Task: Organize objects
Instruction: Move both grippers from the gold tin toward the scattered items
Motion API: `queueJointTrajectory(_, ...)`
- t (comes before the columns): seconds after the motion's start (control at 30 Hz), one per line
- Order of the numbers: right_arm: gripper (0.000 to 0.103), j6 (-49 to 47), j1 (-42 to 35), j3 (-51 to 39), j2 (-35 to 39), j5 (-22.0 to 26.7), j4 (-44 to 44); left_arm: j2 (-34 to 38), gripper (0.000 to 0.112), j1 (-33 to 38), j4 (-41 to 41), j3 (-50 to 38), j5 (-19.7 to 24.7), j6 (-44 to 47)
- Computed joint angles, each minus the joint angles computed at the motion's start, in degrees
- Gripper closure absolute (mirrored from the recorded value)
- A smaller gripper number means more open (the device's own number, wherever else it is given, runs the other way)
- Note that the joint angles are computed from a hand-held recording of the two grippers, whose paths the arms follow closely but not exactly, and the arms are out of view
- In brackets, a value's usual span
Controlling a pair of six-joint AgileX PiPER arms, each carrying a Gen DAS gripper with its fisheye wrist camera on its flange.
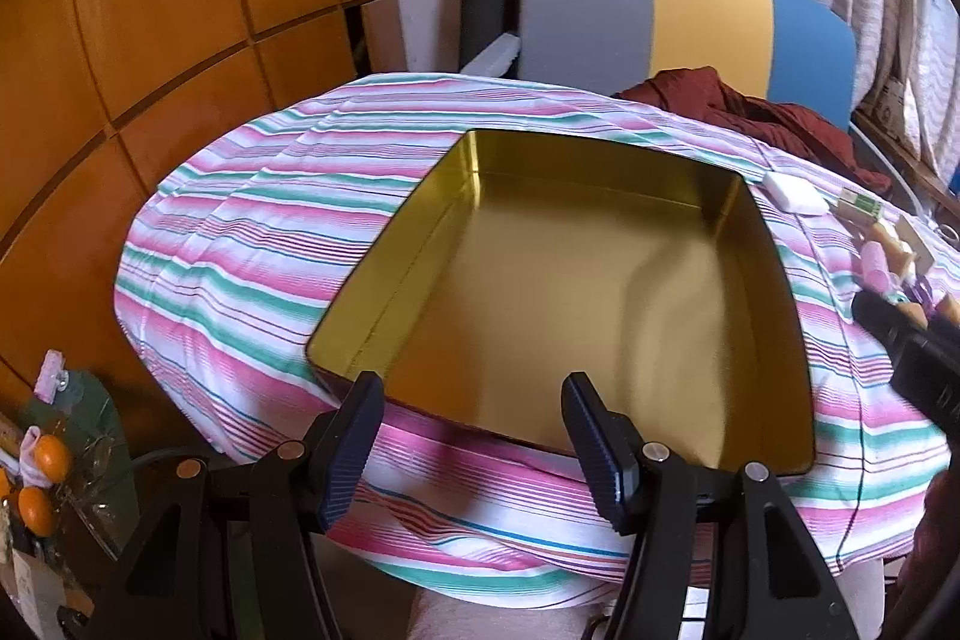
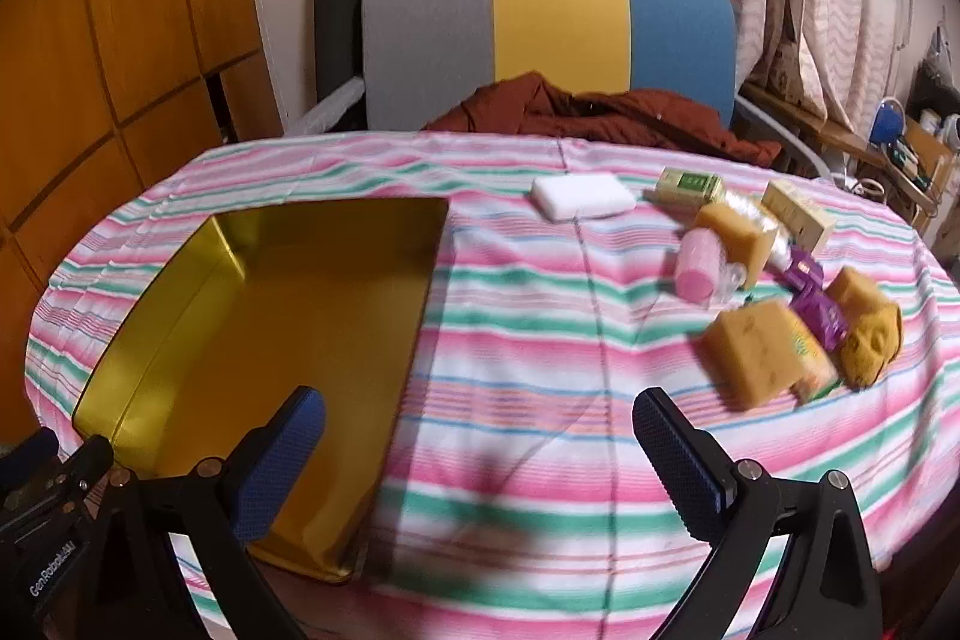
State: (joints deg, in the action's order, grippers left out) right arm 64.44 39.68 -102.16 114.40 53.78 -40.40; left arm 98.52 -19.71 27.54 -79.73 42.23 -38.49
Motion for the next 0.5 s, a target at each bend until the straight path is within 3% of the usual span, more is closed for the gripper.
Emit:
queueJointTrajectory(0.1, 0.000, -3.44, -2.22, 6.16, -3.96, -7.80, -0.42, -0.18, 0.050, 0.21, -4.35, 0.31, -1.71, 4.35)
queueJointTrajectory(0.17, 0.000, -13.14, -5.38, 8.55, -5.45, -12.57, 7.38, 0.22, 0.050, 0.48, -9.88, -0.17, -2.07, 9.36)
queueJointTrajectory(0.23, 0.000, -17.70, -7.83, 10.81, -6.80, -14.30, 12.55, 0.75, 0.050, 0.76, -14.43, -0.58, -1.99, 13.22)
queueJointTrajectory(0.37, 0.000, -11.64, -8.71, 19.19, -11.61, -16.19, 4.47, 0.93, 0.050, -0.19, -17.95, -0.09, -2.47, 16.50)
queueJointTrajectory(0.5, 0.000, -6.14, -11.25, 26.50, -15.94, -16.64, -2.20, 0.77, 0.050, -3.03, -16.15, 0.61, -3.78, 15.76)
